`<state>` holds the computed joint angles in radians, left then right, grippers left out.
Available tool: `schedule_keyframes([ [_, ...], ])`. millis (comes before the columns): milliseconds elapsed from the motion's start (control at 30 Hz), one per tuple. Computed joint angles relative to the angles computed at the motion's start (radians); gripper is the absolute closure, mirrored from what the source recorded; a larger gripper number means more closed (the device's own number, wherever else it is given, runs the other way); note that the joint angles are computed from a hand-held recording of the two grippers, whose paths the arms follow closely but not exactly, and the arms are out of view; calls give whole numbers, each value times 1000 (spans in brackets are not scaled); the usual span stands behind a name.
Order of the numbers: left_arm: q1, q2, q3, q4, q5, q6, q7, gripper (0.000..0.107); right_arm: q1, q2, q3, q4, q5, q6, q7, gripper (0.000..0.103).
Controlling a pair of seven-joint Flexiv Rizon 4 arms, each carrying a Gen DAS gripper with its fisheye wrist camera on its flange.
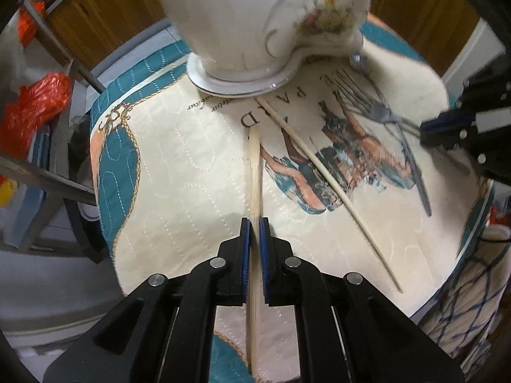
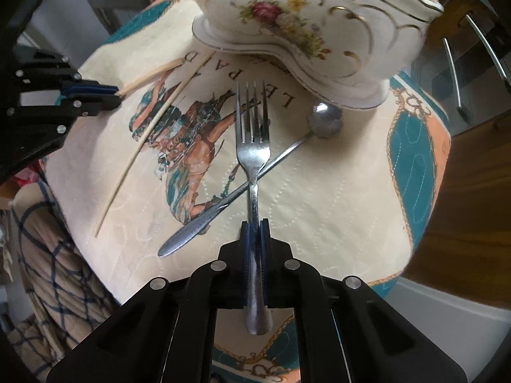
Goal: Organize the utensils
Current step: 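Grasp a silver fork with the right gripper while the left grasps another chopstick, then lift the silver fork into the smaller cup with the right gripper while the left drops the chopstick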
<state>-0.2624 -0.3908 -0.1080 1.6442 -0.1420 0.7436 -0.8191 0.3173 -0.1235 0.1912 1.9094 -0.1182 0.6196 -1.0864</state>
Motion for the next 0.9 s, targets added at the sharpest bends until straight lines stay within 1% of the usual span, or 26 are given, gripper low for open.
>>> schedule_keyframes([
  [100, 58, 34, -49, 89, -183, 65, 75, 101, -11, 42, 4, 70, -2, 104, 7, 96],
  [167, 95, 63, -83, 152, -346, 104, 141, 101, -14, 69, 7, 118, -18, 185, 28, 96],
  [233, 106, 90, -98, 206, -473, 144, 193, 101, -18, 91, 11, 159, -12, 267, 35, 96],
  [267, 113, 106, -111, 238, -556, 166, 244, 101, -19, 94, 10, 175, -17, 312, 49, 96],
  [333, 102, 125, -112, 273, -655, 186, 284, 101, -23, 112, 15, 213, 22, 397, 36, 96],
  [367, 94, 133, -110, 290, -687, 193, 305, 101, -24, 116, 16, 226, 37, 420, 28, 96],
  [467, 70, 124, -92, 293, -696, 213, 332, 101, -21, 114, 14, 244, 5, 398, 35, 96],
  [533, 53, 113, -89, 288, -682, 226, 330, 101, -17, 106, 13, 230, 11, 358, 12, 96],
  [600, 45, 108, -91, 282, -674, 230, 337, 101, -5, 101, 19, 216, -5, 323, 21, 96],
  [733, 33, 111, -96, 287, -666, 247, 352, 101, 14, 85, 23, 161, -8, 199, -16, 96],
  [800, 34, 111, -97, 284, -669, 243, 359, 101, 25, 69, 23, 125, -35, 119, -29, 94],
  [900, 32, 113, -95, 285, -667, 243, 363, 101, 39, 36, 18, 67, -72, 34, -40, 90],
])
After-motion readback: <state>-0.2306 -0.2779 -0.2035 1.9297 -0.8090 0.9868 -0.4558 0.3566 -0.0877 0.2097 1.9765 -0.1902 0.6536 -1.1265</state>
